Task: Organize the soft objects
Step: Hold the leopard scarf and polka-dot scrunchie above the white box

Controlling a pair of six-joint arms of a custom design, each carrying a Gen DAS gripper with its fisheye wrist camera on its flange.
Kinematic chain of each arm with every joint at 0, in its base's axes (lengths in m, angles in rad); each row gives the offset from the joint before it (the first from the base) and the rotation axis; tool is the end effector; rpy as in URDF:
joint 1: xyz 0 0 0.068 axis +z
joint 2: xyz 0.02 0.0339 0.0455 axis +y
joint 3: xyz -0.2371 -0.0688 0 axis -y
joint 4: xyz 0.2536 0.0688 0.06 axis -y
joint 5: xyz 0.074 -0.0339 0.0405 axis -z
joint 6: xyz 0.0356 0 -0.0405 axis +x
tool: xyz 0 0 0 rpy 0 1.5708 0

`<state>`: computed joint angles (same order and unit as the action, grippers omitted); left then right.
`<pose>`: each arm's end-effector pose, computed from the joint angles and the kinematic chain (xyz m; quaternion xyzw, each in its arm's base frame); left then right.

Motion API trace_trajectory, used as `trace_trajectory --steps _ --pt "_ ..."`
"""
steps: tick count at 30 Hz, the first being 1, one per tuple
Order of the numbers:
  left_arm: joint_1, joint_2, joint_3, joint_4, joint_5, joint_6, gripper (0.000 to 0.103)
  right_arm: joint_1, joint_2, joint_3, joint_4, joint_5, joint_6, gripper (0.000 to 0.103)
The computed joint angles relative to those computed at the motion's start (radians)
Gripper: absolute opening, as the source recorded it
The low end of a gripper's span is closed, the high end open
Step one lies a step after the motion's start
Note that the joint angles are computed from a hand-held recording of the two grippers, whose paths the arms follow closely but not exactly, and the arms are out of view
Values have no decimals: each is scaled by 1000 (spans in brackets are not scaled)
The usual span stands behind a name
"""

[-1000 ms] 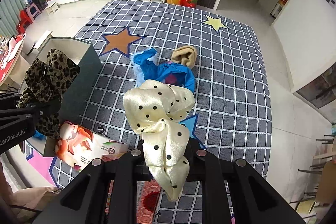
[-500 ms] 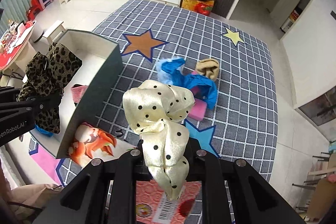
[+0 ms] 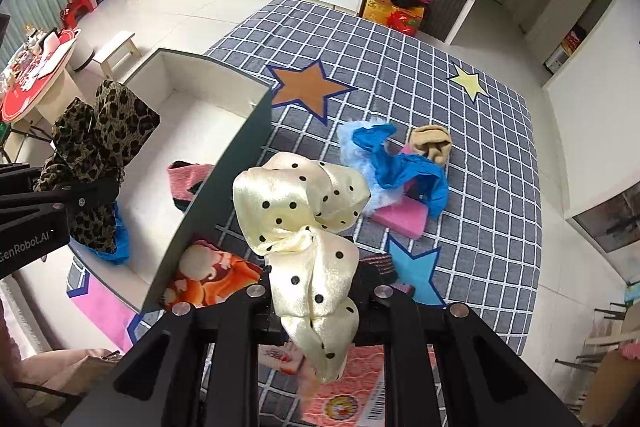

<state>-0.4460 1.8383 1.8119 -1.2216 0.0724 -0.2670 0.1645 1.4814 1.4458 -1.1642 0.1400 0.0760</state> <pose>0.3350 -0.1630 0.2916 0.0940 0.9819 -0.0895 0.1380 0.2909 0.0432 0.2988 -0.0305 0.9800 -0.0462 0.1909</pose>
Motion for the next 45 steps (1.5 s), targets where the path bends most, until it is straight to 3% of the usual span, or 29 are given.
trace_trajectory --steps 9,25,45 --pt "78 -52 -70 10 15 38 28 97 59 54 -6 21 53 19" --pt "187 -153 -275 55 32 52 28 223 183 153 -23 26 41 19" --pt "213 -147 -344 69 32 54 28 249 310 228 -53 -8 51 19"
